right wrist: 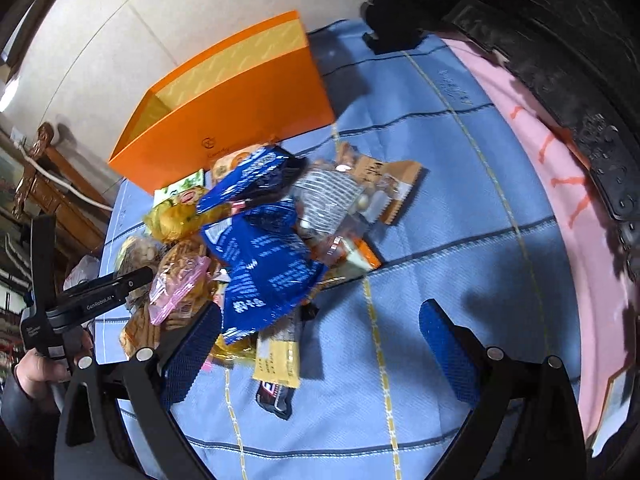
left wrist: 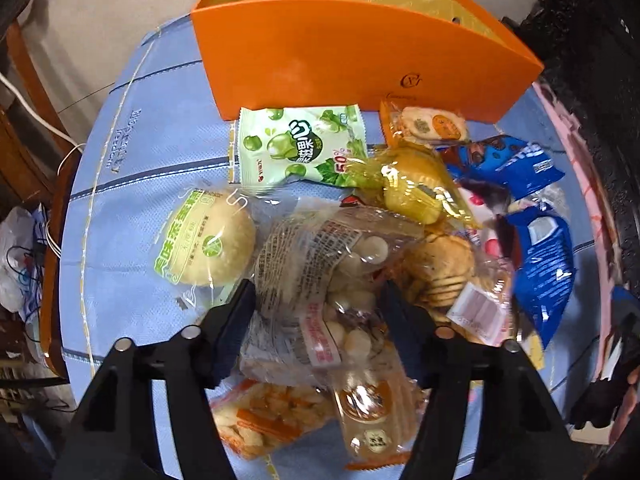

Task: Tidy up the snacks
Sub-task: 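Grasp the clear cracker bag with the left tool, then lift the cracker bag with the left tool while the right tool grasps the blue chip bag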

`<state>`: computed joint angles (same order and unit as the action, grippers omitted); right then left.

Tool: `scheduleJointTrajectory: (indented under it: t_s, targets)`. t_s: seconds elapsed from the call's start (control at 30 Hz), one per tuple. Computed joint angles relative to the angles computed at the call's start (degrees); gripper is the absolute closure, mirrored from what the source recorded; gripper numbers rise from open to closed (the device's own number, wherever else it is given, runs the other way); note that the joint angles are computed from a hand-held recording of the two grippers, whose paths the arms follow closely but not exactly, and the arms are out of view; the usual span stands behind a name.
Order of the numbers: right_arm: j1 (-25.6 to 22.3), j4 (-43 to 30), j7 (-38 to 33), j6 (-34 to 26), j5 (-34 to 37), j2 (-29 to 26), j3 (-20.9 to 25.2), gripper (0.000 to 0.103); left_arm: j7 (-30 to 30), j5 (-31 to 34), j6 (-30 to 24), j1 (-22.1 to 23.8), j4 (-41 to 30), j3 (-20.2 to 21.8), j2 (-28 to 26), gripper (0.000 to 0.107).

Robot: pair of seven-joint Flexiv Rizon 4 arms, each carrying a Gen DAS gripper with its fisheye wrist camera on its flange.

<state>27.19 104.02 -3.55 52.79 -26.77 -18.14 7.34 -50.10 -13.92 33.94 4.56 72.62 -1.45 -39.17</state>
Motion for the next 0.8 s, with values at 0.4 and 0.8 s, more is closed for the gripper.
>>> scheduleJointTrajectory:
  t_s: [0.4,0.8]
  targets:
    - [0.13,-2.66,-2.62,-2.1,1.66,-1.74,0.3,0.004,0.94,-1.39,2.07,1.29,1.78,-1.27,1.64,0.062]
    - [-0.65,-4.24,-11.18,-5.74,8.51,-3.86,1.79,0.004,5.46,-9.16,-1.11,5.08,10.63,-0.54,9.57,0.062]
